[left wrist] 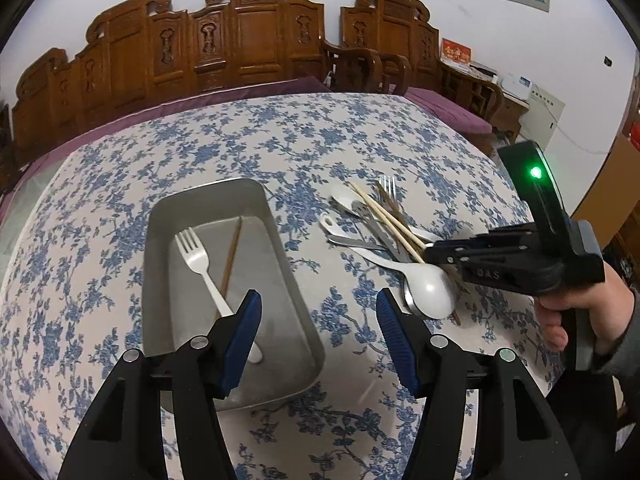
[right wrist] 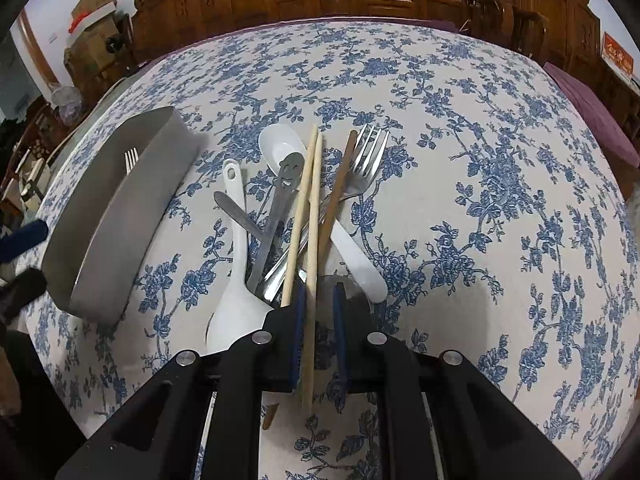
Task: Organize utensils
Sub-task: 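Grasp a bamboo chopstick from the utensil pile with the right tool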
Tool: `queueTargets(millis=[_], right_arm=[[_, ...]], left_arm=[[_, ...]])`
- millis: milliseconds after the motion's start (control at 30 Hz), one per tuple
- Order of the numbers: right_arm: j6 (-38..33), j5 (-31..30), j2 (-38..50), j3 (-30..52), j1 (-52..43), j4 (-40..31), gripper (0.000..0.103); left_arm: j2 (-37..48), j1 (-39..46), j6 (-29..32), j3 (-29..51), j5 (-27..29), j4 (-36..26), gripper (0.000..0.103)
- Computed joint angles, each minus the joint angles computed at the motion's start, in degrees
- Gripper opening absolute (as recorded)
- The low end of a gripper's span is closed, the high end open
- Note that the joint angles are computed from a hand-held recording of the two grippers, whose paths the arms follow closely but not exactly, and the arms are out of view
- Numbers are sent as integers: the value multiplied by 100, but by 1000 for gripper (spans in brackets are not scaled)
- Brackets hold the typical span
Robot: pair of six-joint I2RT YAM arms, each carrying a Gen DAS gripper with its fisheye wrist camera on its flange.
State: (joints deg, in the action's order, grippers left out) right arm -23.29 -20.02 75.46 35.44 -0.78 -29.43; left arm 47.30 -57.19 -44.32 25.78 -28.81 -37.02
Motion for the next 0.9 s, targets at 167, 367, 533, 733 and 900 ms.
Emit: queueTargets(millis=[167, 367, 533, 733, 900], right_arm=[[-231, 8, -271, -69, 7, -190, 6], [-781, -384, -992, -106, -710, -949, 6], [-1561, -851, -1444, 34, -1582, -1831, 6], [-2523, -1265, -1668, 323, -2560, -2732, 6], [-3159, -1524, -1519, 525, -3168, -3113, 6]], left_arm=[[285, -297, -251, 68, -134, 43, 57], [756, -728, -647, 289, -382, -6, 57], [1251, -848, -722, 570, -402, 55, 57], [1876, -740, -636, 847, -167, 413, 57], [2509, -362, -491, 1027, 282, 945, 57]])
